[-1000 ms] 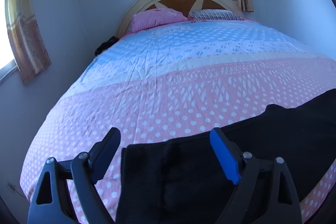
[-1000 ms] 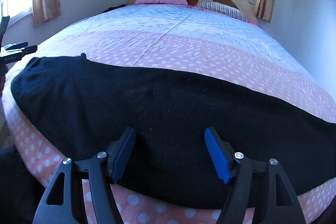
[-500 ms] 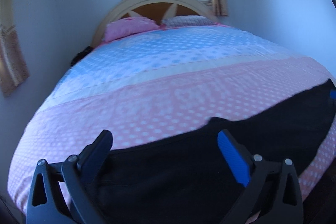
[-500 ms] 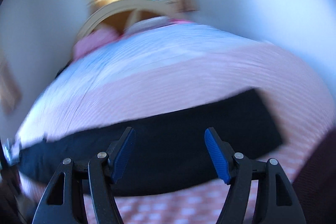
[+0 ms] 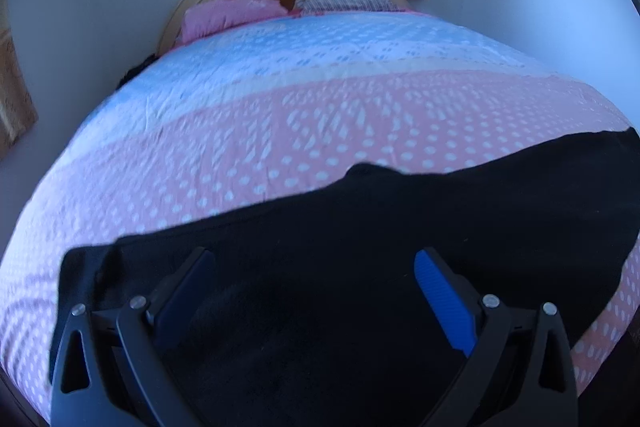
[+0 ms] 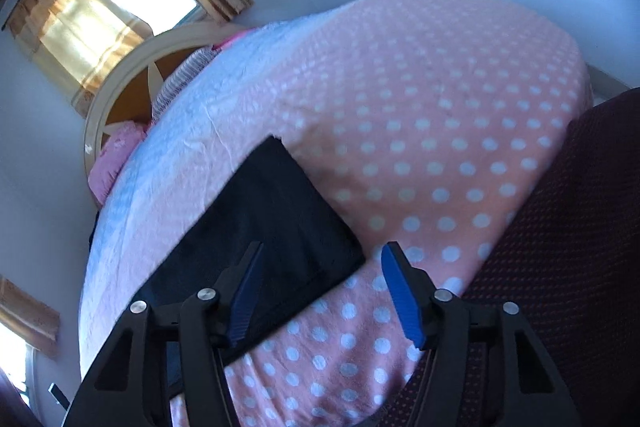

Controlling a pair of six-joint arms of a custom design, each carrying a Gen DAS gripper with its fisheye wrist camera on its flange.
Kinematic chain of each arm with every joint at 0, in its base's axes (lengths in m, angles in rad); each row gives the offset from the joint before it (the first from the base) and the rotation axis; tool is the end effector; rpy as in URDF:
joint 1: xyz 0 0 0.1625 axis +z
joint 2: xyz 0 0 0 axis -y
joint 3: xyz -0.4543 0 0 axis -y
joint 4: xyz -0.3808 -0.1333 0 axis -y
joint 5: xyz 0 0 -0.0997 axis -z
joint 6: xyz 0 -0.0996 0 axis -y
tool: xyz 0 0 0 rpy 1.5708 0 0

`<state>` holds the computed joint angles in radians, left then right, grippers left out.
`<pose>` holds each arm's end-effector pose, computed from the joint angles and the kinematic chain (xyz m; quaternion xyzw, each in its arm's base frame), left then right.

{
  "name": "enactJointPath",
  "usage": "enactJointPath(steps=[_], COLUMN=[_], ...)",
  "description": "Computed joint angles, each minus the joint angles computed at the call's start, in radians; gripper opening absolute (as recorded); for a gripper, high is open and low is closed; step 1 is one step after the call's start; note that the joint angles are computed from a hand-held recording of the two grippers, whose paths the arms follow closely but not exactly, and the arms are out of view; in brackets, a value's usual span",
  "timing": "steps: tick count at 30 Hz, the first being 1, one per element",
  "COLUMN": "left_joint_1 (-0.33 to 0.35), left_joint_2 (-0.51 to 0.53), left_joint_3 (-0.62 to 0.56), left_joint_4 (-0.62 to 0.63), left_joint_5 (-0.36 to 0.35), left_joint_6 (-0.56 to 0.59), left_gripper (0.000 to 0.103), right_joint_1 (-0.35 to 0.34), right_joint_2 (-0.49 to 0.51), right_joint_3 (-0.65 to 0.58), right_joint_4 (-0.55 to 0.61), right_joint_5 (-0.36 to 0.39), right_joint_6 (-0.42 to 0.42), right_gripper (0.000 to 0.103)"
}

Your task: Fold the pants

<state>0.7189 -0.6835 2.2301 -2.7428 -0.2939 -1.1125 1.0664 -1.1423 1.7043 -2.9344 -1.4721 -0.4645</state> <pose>-0.1833 -0.4642 0.0054 0.0075 0.7967 -0.4040 0.4494 -0.1896 -0.6396 0.3755 0.0009 -0.9198 0.3660 0.1413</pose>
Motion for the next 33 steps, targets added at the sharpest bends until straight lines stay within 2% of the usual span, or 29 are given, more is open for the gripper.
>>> enactJointPath(steps=[3, 8, 11, 13, 16, 20, 22, 26, 30, 33], left_joint_1=[-0.005, -0.007, -0.003, 0.001, 0.002, -0.009, -0.022, -0.045, -0.053, -0.05], left_joint_2=[0.004, 0.011, 0.015, 0.017, 0.019, 0.022, 0.024, 0.061, 0.085, 0.1], left_joint_3=[0.016, 0.031, 0.032, 0.028, 0.024, 0.031, 0.038, 0.048, 0.031, 0.005], left_joint_4=[-0.059, -0.117, -0.137, -0.14, -0.135, -0.146, -0.179, -0.417, -0.632, -0.754], left_joint_5=[0.001, -0.008, -0.015, -0.017, -0.015, -0.004, -0.006, -0.042, -0.123, -0.193], left_joint_6=[0.017, 0.042, 0.058, 0.067, 0.072, 0.069, 0.071, 0.212, 0.37, 0.464], left_gripper=[0.102, 0.103, 0.103, 0.103, 0.103, 0.103, 0.102, 0.102, 0.102, 0.102], right_joint_1=[0.001, 0.018, 0.027, 0.031, 0.025, 0.019, 0.034, 0.094, 0.168, 0.222], right_joint_2=[0.024, 0.065, 0.085, 0.096, 0.095, 0.073, 0.046, 0.009, 0.0, 0.048], right_joint_3=[-0.021, -0.041, -0.053, -0.069, -0.082, -0.044, 0.012, 0.132, 0.275, 0.352], right_joint_4=[0.018, -0.024, -0.044, -0.031, 0.008, -0.044, -0.12, -0.28, -0.419, -0.488], right_joint_5=[-0.023, -0.044, -0.054, -0.037, -0.001, 0.039, 0.043, 0.041, 0.035, -0.018], right_joint_6=[0.008, -0.014, -0.038, -0.058, -0.062, -0.08, -0.137, -0.282, -0.488, -0.648], right_gripper=[0.06, 0.058, 0.046, 0.024, 0.013, 0.011, 0.01, 0.01, 0.01, 0.01])
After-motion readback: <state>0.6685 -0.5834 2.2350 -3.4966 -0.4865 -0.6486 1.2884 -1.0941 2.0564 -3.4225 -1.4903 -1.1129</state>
